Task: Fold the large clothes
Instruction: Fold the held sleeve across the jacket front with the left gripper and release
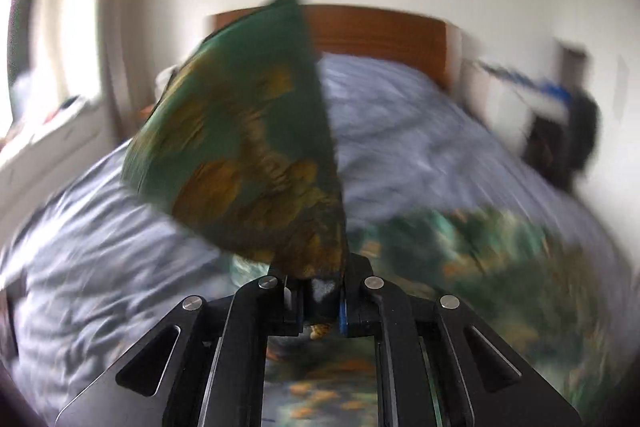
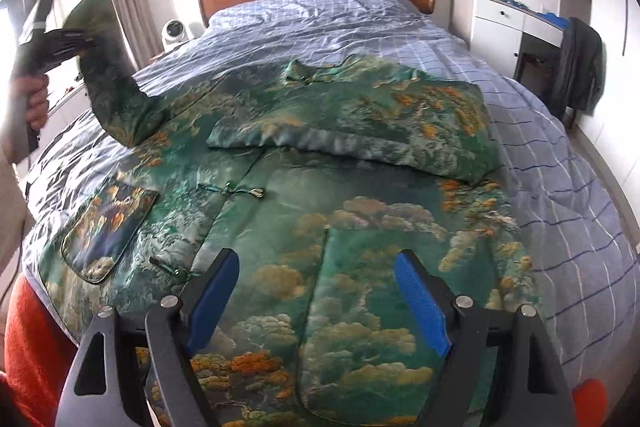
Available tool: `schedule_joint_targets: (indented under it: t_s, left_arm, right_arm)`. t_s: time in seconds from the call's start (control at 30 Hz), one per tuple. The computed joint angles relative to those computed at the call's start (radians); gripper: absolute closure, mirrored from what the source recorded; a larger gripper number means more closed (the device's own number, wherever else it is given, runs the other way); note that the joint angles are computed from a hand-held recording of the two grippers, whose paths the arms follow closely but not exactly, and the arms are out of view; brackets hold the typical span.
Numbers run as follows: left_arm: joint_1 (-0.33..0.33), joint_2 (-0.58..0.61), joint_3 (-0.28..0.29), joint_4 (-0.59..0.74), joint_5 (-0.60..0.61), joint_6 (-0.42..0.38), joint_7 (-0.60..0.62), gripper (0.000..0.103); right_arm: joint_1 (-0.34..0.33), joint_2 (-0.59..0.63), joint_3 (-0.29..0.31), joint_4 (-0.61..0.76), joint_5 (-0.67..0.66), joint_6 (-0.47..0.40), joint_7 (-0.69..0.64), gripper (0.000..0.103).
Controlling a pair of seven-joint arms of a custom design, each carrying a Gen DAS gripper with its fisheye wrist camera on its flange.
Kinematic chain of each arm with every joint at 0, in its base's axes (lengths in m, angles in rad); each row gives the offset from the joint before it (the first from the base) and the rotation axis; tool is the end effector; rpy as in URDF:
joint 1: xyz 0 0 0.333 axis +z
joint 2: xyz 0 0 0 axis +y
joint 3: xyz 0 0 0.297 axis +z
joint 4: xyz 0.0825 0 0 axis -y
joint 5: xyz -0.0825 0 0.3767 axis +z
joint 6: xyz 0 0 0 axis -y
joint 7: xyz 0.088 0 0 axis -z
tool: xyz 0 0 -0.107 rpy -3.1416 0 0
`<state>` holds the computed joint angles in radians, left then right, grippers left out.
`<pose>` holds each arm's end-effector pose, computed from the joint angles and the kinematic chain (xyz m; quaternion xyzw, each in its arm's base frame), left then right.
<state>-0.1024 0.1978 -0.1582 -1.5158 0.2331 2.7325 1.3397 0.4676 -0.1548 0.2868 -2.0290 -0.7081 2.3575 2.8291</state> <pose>0.6387 -0.1670 0.6556 -0.5604 0.6656 -0.3762 0.3183 0.4013 0.3759 0.5513 -0.6187 0.6857 -0.2608 0.2811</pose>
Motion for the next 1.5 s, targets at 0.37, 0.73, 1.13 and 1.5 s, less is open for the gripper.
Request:
schedule_joint_targets:
  t_s: [0.37, 0.73, 1.13, 1.5]
  left_arm:
    - [-0.149, 0.114, -0.068, -0.010, 0.075, -0.182, 0.124, 0.056]
    - [-0.077, -0.243, -0.054, -0.452, -0.259, -0.021, 0.275, 0.013]
    - [-0.086, -0.400, 0.060, -0.646, -0.488, -0.024, 0.236, 0.011]
    - [-0.085, -0.343, 0.054, -0.570, -0.518, -0.079, 0.258, 0.011]
  right_arm:
    - [-0.063, -0.116, 0.019, -0.108, 0.020, 0.019, 0.061, 0.021]
    - [-0.094, 0.142, -0.130, 0.091, 0.492, 0.461, -0.285, 0.021]
    - [-0.006, 0.715, -0.238, 0.840, 0.865, 0.143, -0.539, 0.087]
    - [0.002, 0.912, -0.342, 1.199, 0.650, -0.047, -0.599, 0.083]
